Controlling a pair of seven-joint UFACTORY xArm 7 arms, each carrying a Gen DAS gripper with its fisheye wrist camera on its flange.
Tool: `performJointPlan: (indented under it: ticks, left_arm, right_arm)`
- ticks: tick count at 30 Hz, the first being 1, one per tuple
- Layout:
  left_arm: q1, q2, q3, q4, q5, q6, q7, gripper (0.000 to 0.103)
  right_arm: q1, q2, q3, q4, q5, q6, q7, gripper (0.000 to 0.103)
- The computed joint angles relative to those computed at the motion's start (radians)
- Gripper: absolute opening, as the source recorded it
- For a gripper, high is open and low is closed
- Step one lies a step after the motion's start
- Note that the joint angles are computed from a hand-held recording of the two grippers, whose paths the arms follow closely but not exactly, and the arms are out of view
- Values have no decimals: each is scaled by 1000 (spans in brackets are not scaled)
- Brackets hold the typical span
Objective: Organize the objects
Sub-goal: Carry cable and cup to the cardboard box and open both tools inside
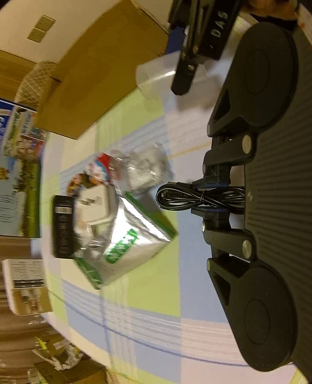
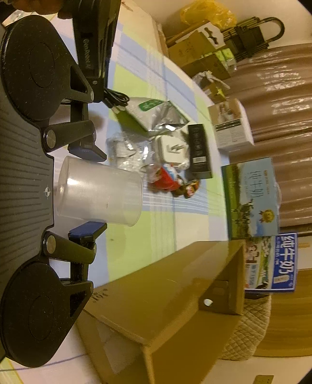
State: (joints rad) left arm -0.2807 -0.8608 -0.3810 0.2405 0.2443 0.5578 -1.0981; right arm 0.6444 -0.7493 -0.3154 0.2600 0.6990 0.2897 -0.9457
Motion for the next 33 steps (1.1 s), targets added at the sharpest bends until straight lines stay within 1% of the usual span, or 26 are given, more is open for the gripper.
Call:
performJointPlan:
  ticks: [4,8,14,16,19,23,26,30,33]
  left_arm:
    - [19,-12,-9,72,15,18,6,11]
    - [70,44,-32,184,47,-10,18,11]
    - [166,235,-92,387,121,-114,23,11]
    - [198,320,-121,465,158,-143,10,11]
    - [231,440,-162,574,234,-162,-30,11]
    - [244,608,-201,705,358,-167,-100,11]
    - [228,711,-207,777,434,-160,-141,11]
    - [185,810,-183,841,500,-151,-174,11]
    - [148,865,-152,878,532,-145,-186,12]
  right_arm:
    - [-24,-37,4,53,-11,42,18,51]
    - [-43,-12,-35,159,-8,90,4,51]
    - [-105,118,-84,332,14,98,-88,51]
    - [-130,171,-103,387,30,115,-120,51]
    - [-158,259,-132,465,67,141,-176,51]
    - [-196,357,-158,544,117,189,-238,51]
    - [-225,423,-165,586,159,223,-271,51]
    - [-264,495,-159,624,218,251,-311,51]
    - [-294,536,-141,647,253,267,-335,51]
